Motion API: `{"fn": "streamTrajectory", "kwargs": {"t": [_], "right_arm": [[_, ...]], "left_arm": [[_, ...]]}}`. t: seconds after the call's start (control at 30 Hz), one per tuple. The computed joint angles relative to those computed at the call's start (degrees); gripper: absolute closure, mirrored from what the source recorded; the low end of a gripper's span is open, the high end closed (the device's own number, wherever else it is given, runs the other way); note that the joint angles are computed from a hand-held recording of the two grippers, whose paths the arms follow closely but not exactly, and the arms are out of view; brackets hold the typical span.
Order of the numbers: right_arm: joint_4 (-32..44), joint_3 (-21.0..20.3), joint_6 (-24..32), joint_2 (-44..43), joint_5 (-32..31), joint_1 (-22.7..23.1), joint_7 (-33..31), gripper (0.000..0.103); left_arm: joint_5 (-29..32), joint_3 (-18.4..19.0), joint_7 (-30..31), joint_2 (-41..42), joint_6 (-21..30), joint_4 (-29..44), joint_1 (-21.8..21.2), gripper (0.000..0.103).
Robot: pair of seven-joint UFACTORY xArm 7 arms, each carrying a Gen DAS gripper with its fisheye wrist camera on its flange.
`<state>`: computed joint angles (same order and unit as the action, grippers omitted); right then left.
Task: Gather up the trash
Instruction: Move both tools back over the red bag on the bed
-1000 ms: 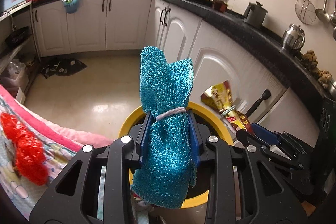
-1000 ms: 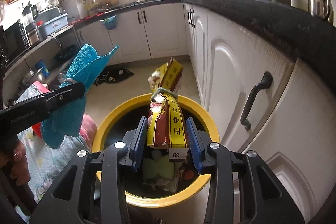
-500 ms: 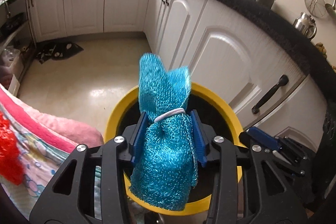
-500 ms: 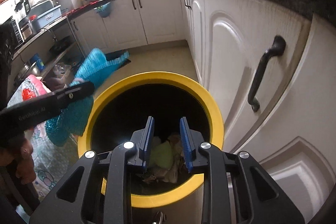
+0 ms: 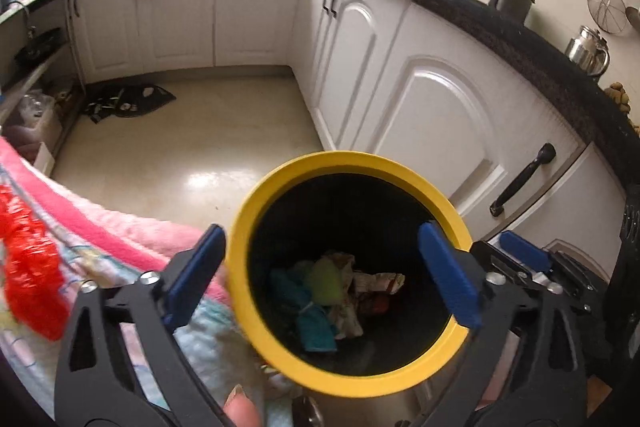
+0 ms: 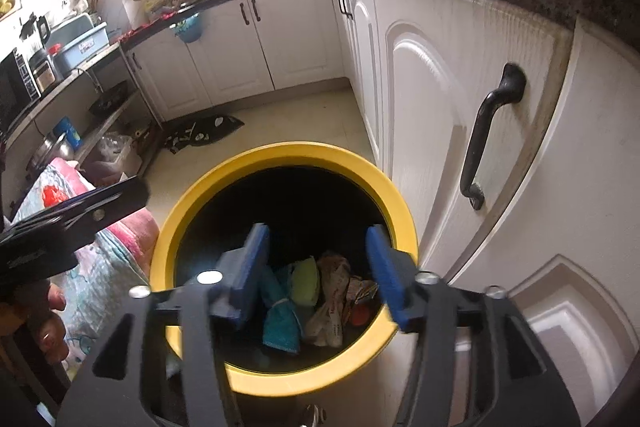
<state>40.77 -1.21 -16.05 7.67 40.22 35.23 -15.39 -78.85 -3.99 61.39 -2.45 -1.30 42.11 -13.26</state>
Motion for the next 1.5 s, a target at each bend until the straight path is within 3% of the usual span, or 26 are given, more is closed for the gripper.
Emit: {"fn": "streamTrajectory", "kwargs": {"t": [0.07, 0.17, 0.37, 0.57, 0.73, 0.83, 0.97, 1.3, 1.5], "right_arm": [[-0.4, 0.9, -0.6, -0.5, -1.0, -0.8, 0.8, 0.043], [-0.5, 1.3, -1.7, -1.2, 1.1, -0.2, -1.0, 0.034], [-0.4, 4.5, -2.9, -2.8, 4.0, -1.5, -4.4, 0.029], [-1.4, 8.7, -3.4, -4.9, 0.8, -4.6, -2.6, 0.027], [-3.2, 11.7, -3.5, -7.1, -9.9, -7.8, 6.2, 0.026], [-3.2, 13.6, -3.9, -8.0, -8.1, -7.8, 4.5, 0.026], [-3.9, 15.2, -3.8, -9.7, -11.9, -8.3, 7.6, 0.026], [-2.5, 20.1, -3.0, -10.7, -10.9, -8.8, 4.8, 0.025], [0.0, 22.5, -2.4, -9.5, -5.8, -7.4, -1.3, 0.025]], "left_arm": [[0.0, 0.2, -0.5, -1.9, -1.3, -1.4, -0.1, 0.011], [4.8, 1.1, -5.6, -4.8, -2.7, -4.3, -0.4, 0.011], [11.3, 2.2, -12.4, -11.7, -4.8, -10.1, 0.1, 0.011], [17.3, -1.8, -19.7, -19.2, -5.2, -16.2, 7.1, 0.011], [21.1, -3.7, -24.1, -24.9, -4.2, -19.9, 12.2, 0.011], [23.0, -3.5, -26.1, -28.5, -3.8, -22.1, 13.9, 0.011], [26.1, -4.3, -28.9, -32.9, -2.7, -24.8, 17.5, 0.011], [33.5, -2.4, -34.5, -41.7, 0.0, -29.9, 24.3, 0.011], [38.3, 2.1, -36.2, -43.8, 1.3, -31.0, 27.5, 0.011]]}}
